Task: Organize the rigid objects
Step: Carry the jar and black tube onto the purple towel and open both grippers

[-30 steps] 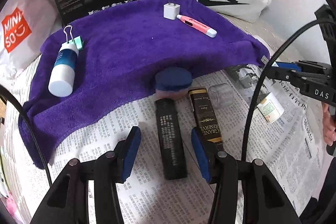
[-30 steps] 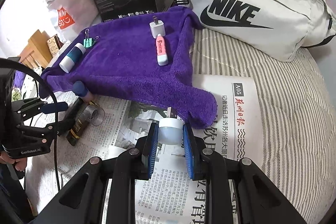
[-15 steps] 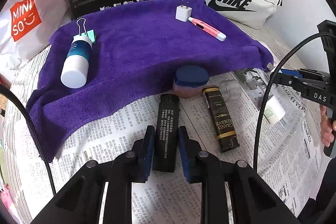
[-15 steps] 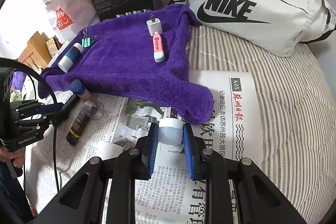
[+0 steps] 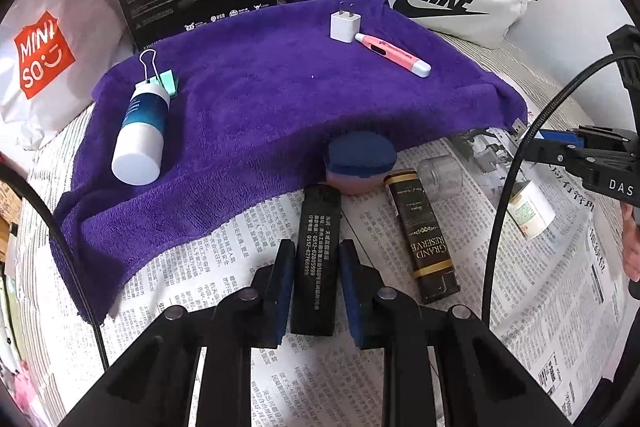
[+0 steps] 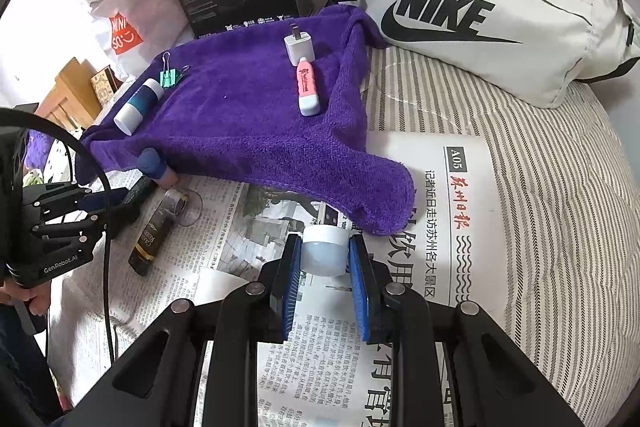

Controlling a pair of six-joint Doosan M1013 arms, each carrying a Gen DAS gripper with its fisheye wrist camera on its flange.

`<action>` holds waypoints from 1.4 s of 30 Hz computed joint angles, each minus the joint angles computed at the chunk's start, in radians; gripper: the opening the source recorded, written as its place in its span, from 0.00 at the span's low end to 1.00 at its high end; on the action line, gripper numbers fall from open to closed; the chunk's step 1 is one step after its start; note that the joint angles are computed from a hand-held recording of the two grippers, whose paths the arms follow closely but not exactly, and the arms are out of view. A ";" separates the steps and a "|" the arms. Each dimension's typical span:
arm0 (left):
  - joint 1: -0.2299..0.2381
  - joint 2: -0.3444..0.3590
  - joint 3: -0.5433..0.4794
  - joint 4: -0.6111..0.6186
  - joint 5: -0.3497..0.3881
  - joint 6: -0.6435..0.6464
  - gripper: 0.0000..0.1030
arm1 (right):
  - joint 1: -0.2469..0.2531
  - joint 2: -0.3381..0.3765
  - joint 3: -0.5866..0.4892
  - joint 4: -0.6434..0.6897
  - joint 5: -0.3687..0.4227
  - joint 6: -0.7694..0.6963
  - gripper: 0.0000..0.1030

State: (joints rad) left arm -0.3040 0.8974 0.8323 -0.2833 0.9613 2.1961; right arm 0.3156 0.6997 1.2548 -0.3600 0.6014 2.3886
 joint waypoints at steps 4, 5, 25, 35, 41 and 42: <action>0.002 -0.001 0.004 -0.012 -0.009 0.004 0.22 | 0.000 0.003 -0.003 0.010 -0.003 -0.012 0.23; 0.002 0.000 0.002 -0.011 -0.007 0.002 0.21 | 0.000 0.004 -0.006 0.014 -0.003 -0.017 0.23; 0.028 -0.017 0.004 -0.061 0.008 -0.011 0.21 | 0.010 0.017 -0.056 0.004 -0.005 -0.071 0.23; 0.046 -0.022 -0.012 -0.106 0.008 -0.006 0.21 | 0.011 0.027 -0.097 0.005 -0.001 -0.112 0.23; 0.051 -0.016 -0.037 -0.116 0.011 -0.015 0.21 | 0.011 0.038 -0.127 0.001 0.008 -0.125 0.23; 0.051 -0.013 -0.046 -0.117 0.012 -0.018 0.21 | 0.010 0.041 -0.133 0.004 0.011 -0.129 0.23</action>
State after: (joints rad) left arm -0.2526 0.8842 0.7868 -0.4007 0.9735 2.1783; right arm 0.3257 0.7407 1.1216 -0.3565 0.6120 2.2592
